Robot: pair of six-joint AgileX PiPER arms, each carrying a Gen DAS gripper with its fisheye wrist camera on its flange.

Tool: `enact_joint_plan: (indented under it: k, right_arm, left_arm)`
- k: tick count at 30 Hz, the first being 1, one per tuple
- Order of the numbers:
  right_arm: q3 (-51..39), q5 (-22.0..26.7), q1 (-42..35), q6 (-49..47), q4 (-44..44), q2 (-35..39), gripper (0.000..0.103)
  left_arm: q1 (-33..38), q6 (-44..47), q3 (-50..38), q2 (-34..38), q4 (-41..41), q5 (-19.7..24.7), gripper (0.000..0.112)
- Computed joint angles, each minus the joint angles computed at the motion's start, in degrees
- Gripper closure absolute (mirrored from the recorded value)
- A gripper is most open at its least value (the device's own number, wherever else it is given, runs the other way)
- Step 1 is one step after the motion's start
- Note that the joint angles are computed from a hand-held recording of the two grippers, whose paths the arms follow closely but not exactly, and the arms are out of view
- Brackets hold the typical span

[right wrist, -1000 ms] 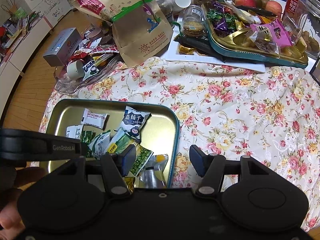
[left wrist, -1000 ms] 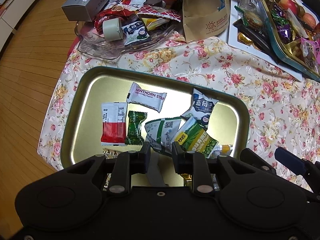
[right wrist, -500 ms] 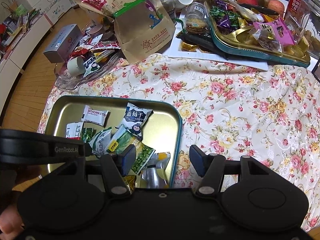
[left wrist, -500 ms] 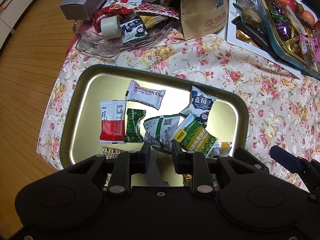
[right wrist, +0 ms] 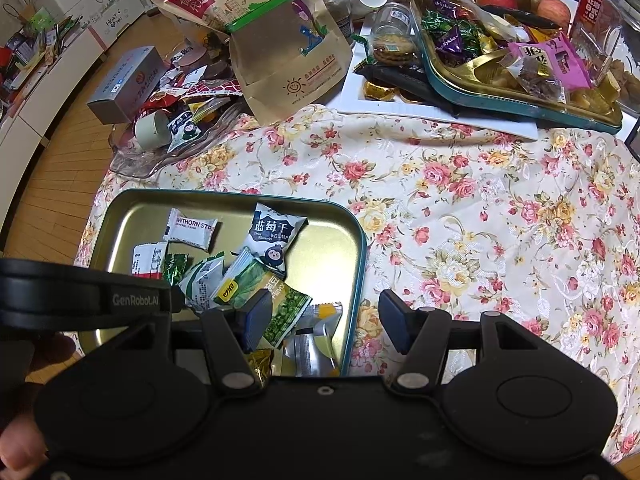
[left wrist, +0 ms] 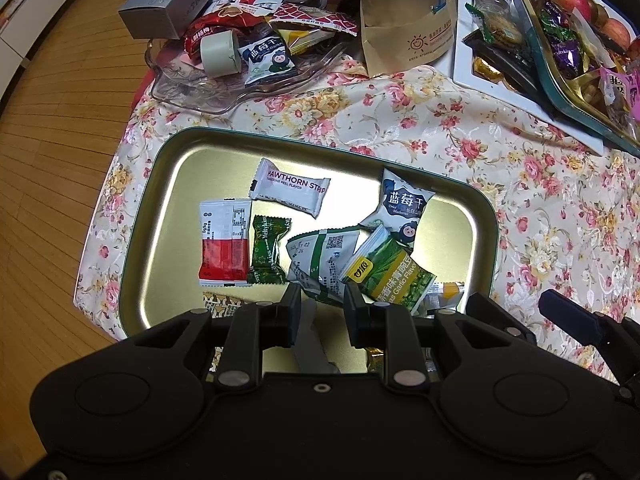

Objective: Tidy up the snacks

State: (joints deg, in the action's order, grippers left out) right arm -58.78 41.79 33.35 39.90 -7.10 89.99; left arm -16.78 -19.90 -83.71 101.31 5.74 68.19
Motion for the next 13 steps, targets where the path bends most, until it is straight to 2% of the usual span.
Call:
enact_joint_plan:
  k: [13]
  right_arm:
    - [0.08,-0.06,0.03,0.09,0.00,0.10,0.041]
  left_arm:
    - [-0.18,-0.12,0.08,-0.13,0.45,-0.16,0.080]
